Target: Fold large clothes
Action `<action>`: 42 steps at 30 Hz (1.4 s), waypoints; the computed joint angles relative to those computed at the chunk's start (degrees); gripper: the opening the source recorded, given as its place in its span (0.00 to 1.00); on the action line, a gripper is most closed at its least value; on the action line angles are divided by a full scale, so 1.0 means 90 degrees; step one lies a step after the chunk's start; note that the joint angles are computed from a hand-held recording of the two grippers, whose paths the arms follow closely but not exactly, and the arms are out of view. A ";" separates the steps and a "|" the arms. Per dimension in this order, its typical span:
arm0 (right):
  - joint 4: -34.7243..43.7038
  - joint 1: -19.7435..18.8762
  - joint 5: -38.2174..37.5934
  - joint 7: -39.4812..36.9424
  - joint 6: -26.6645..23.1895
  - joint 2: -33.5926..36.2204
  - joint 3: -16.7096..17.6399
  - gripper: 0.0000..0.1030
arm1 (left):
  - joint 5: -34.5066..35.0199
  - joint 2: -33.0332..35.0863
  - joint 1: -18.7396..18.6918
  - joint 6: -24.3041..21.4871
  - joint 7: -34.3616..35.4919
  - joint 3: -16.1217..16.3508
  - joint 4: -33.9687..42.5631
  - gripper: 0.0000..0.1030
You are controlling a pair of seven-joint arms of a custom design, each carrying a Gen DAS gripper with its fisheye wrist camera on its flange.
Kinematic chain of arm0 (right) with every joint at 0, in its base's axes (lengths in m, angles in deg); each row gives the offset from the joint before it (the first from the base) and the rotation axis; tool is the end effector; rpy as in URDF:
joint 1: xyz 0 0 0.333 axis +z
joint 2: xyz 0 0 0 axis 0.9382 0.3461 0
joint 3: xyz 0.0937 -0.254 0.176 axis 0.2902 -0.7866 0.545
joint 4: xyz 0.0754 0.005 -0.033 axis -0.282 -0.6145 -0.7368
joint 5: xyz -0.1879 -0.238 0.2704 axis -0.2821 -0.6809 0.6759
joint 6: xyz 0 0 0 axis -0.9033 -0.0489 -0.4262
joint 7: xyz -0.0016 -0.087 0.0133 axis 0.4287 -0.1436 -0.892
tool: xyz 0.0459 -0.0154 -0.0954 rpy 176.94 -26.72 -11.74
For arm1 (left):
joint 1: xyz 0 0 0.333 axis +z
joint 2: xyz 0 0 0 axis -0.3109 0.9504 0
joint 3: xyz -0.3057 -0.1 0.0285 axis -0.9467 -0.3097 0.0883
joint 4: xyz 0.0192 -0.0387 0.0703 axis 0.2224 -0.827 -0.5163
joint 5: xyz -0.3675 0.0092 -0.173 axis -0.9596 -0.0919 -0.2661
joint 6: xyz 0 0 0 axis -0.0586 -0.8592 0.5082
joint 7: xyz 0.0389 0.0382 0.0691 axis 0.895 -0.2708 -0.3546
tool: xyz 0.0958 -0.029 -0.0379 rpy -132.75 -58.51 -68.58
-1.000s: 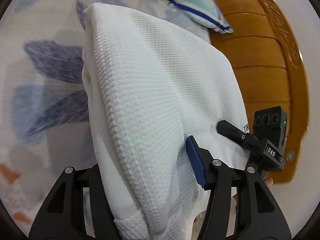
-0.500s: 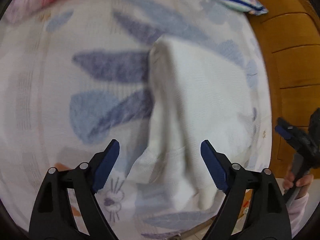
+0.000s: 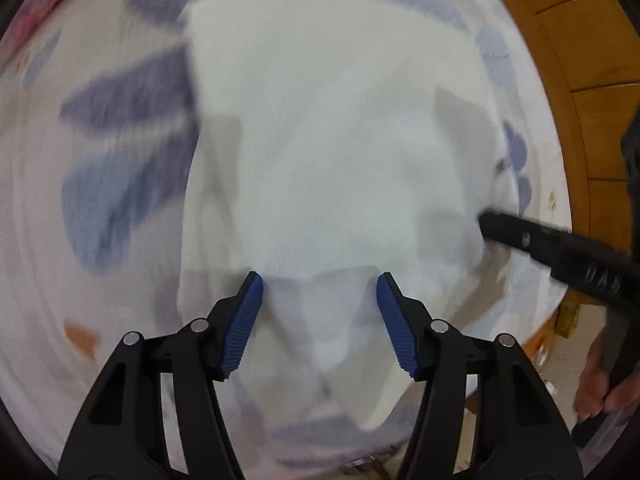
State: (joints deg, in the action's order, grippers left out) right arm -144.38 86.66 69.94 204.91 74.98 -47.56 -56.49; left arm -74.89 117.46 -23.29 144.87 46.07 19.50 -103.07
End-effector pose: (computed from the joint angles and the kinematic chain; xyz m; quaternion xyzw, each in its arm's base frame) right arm 0.5752 0.2398 0.4233 -0.5273 0.8375 0.1094 0.0925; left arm 0.6864 -0.1962 0.3815 0.5255 -0.8353 0.0459 0.1550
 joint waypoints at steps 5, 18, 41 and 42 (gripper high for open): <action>-0.0071 0.0247 -0.0699 0.0734 0.0030 0.0114 0.0012 0.28 | -0.0250 -0.0068 0.0137 0.0349 0.0040 -0.0026 -0.0498 0.61; 0.0542 0.0535 -0.1458 0.2105 -0.0870 -0.0679 0.0178 0.76 | -0.0656 -0.1112 0.0590 -0.0392 0.0415 0.0081 -0.0207 0.87; 0.6177 0.3363 -0.5395 0.4532 -0.4574 0.1140 0.0325 0.91 | -0.1867 -0.4472 0.1542 -0.0151 0.3000 0.1310 -0.1191 0.91; 0.6396 0.3523 -0.5469 0.4582 -0.4664 0.1256 0.0253 0.91 | -0.1871 -0.4614 0.1564 -0.0130 0.3116 0.1401 -0.1272 0.91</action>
State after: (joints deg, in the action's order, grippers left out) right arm -86.82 118.37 20.72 246.14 33.00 -36.26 -54.21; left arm -91.73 75.93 -9.22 143.70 74.11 32.11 -114.52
